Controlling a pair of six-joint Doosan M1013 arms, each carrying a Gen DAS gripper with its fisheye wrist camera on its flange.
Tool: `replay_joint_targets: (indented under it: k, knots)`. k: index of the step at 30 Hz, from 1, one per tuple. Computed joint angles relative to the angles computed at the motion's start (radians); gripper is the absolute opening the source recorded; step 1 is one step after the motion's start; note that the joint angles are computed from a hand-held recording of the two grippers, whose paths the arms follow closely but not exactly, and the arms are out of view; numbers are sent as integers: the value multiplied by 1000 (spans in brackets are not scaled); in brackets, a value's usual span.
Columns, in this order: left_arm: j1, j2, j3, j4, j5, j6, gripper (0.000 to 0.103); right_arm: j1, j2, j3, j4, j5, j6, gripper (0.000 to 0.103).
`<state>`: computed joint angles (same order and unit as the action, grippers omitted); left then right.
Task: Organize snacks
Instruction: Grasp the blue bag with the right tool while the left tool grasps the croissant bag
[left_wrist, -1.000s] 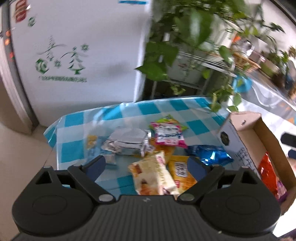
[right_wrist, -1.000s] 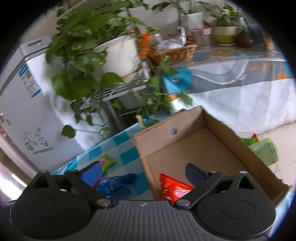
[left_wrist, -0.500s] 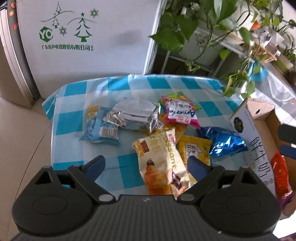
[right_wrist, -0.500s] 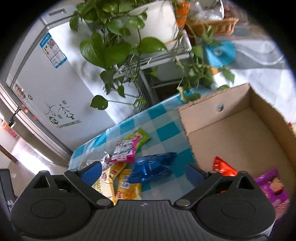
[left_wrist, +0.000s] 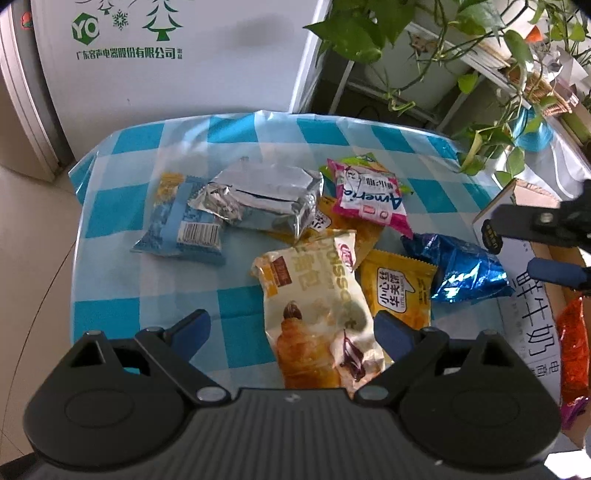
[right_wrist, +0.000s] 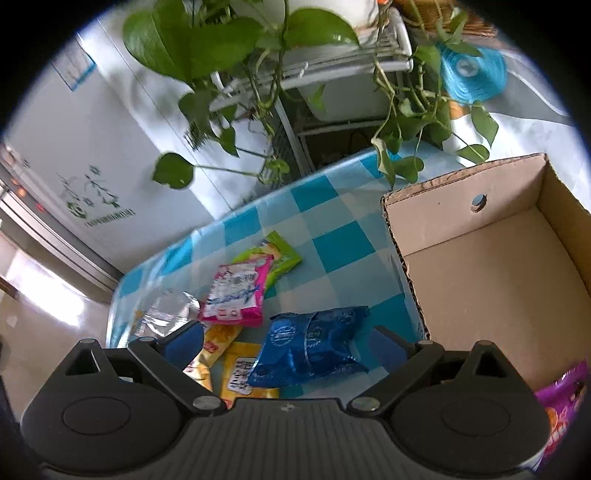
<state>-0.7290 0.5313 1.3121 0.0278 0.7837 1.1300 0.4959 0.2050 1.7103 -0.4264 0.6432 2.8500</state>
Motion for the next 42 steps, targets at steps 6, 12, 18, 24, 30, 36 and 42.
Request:
replay_joint_targets:
  k: [6,12,18,24,30,36,42]
  knots:
    - [-2,8,-5,5,12,2,96,-13,41,-39,74,61,-75,99]
    - [2,-4,7,-5,-14,3,96,-16,75,-72,108,109,-125,95]
    - [3,5,5,-21,18,22,96,-21,102,-92,169,148,-157,79]
    - [-11,16,-2,52,37,-22,99,-20,101,-82,179,127,-151,78]
    - [-28,29,-14,127,60,-61,102,-19,108,-87,174,133,-146,80]
    - [-45,42,-33,188,106,-110,102,-22,106,-82,179,133,-124,81]
    - [-47,45,-39,193,123,-134,103,-18,103,-77,156,127,-111,79]
